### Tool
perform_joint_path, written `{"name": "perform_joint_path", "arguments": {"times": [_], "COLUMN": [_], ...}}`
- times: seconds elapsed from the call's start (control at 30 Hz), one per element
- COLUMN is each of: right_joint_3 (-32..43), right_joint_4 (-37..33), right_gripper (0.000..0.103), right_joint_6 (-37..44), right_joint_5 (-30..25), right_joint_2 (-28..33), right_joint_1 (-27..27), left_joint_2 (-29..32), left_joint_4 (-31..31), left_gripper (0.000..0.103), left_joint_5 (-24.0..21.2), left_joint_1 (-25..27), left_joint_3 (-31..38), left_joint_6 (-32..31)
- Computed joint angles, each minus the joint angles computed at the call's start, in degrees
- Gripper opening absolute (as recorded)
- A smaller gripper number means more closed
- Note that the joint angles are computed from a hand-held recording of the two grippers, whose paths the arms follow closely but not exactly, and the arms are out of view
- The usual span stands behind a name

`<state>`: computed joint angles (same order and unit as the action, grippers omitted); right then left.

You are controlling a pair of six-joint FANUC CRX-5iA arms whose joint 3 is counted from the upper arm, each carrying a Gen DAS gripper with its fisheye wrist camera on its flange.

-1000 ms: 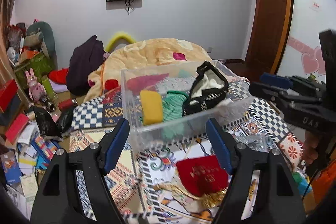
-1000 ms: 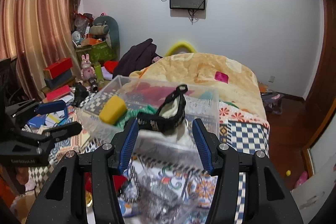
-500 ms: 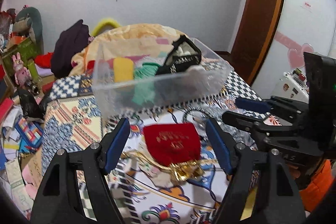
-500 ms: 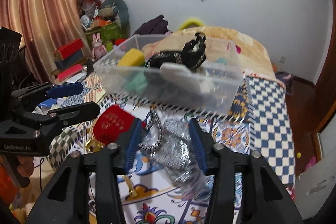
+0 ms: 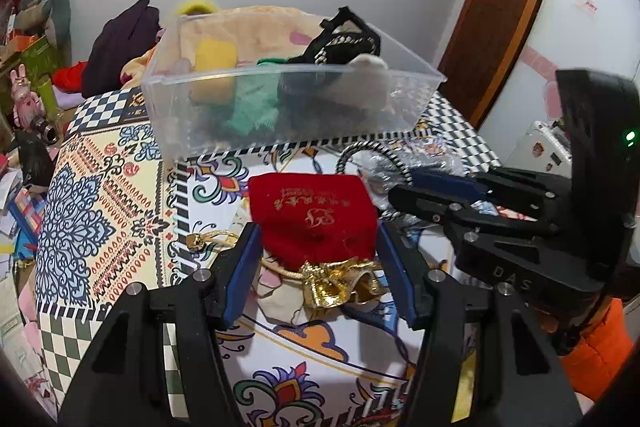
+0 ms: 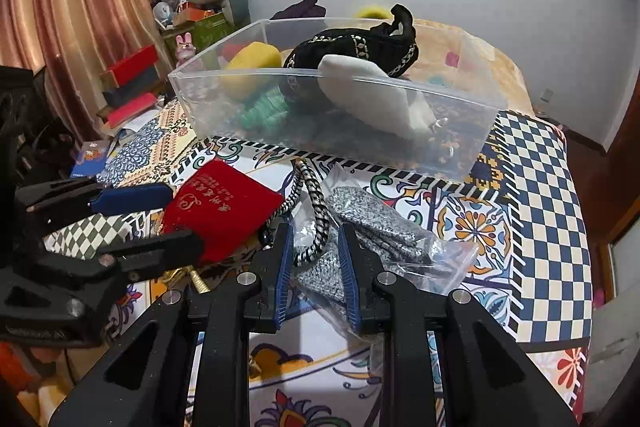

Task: Organize soft objects
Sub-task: 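Grasp the red tasselled pouch with the left tool while the right tool grasps the beaded strand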

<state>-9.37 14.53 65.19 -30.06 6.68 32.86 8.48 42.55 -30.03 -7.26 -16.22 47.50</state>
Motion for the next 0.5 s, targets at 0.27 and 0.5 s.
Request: {"name": "perform_joint_path", "arguments": {"times": [0.27,0.5], "right_joint_3": [-2.3,-4.3], "right_joint_4": [5.6,7.7], "right_gripper": [0.008,0.007], "right_joint_6": [-4.2,-6.0], "right_joint_5": [2.3,5.3], "right_joint_2": [0.0,-2.3], "right_joint_1": [0.8,0.6], "left_joint_2": [0.3,-1.5], "left_joint_4": [1.6,7.4], "left_gripper": [0.044,0.027], "left_joint_5": [1.5,4.6], "left_joint_1": [-0.2,-0.3], "left_joint_3": [-0.9,-3.7], "left_joint_6": [0.2,-4.4]}}
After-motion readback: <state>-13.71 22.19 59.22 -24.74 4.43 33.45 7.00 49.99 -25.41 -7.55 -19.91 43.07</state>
